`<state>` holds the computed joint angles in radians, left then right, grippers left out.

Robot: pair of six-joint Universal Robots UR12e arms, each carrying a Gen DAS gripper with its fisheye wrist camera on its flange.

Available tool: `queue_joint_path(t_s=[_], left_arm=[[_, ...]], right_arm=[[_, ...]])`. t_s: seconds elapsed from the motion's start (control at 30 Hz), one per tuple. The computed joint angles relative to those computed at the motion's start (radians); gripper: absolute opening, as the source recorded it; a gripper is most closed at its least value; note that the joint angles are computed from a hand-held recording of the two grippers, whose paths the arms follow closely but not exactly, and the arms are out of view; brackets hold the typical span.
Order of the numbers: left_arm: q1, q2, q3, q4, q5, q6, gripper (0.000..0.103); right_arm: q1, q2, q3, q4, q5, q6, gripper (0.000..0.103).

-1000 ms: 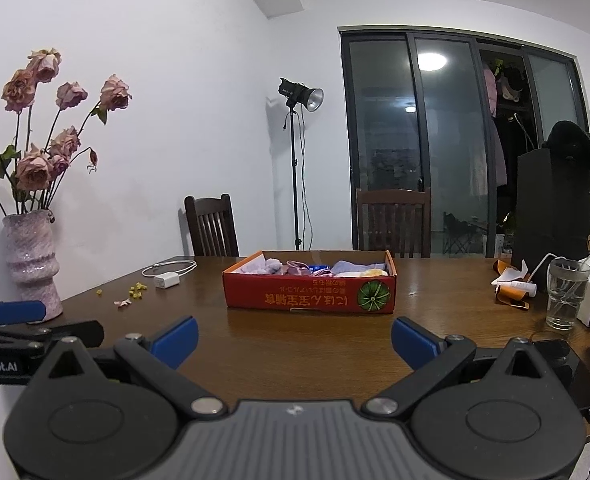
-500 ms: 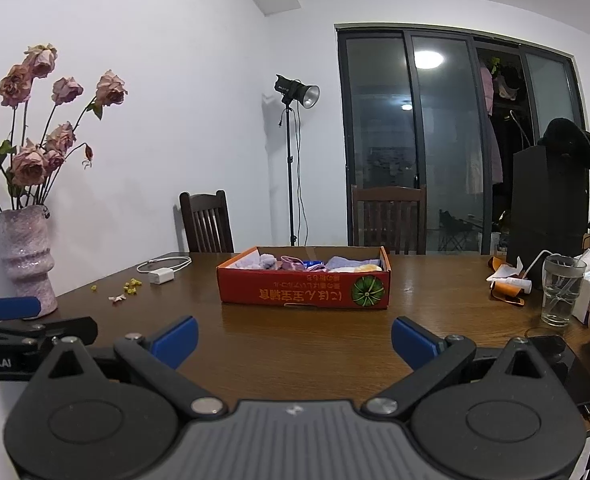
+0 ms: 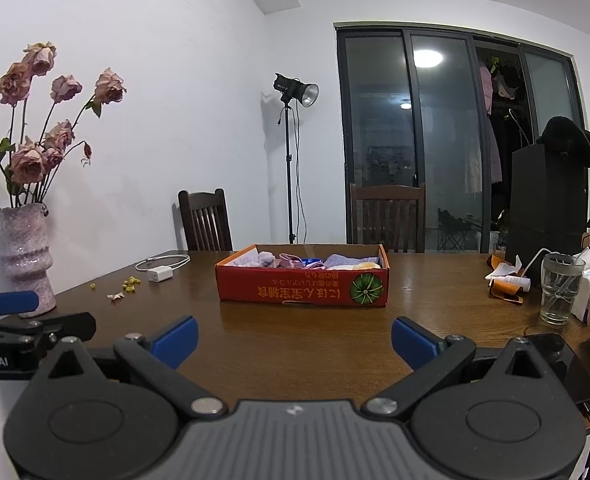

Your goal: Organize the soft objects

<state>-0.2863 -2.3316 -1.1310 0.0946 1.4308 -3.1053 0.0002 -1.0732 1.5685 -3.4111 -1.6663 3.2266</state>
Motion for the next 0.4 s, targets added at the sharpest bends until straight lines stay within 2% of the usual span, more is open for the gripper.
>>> queue_joint_path(t_s=[0.4], left_arm=[[0.001, -0.001, -0.002, 0.006, -0.009, 0.0, 0.103]], right_arm=[[0.0, 0.002, 0.0, 0.001, -0.001, -0.001, 0.103]])
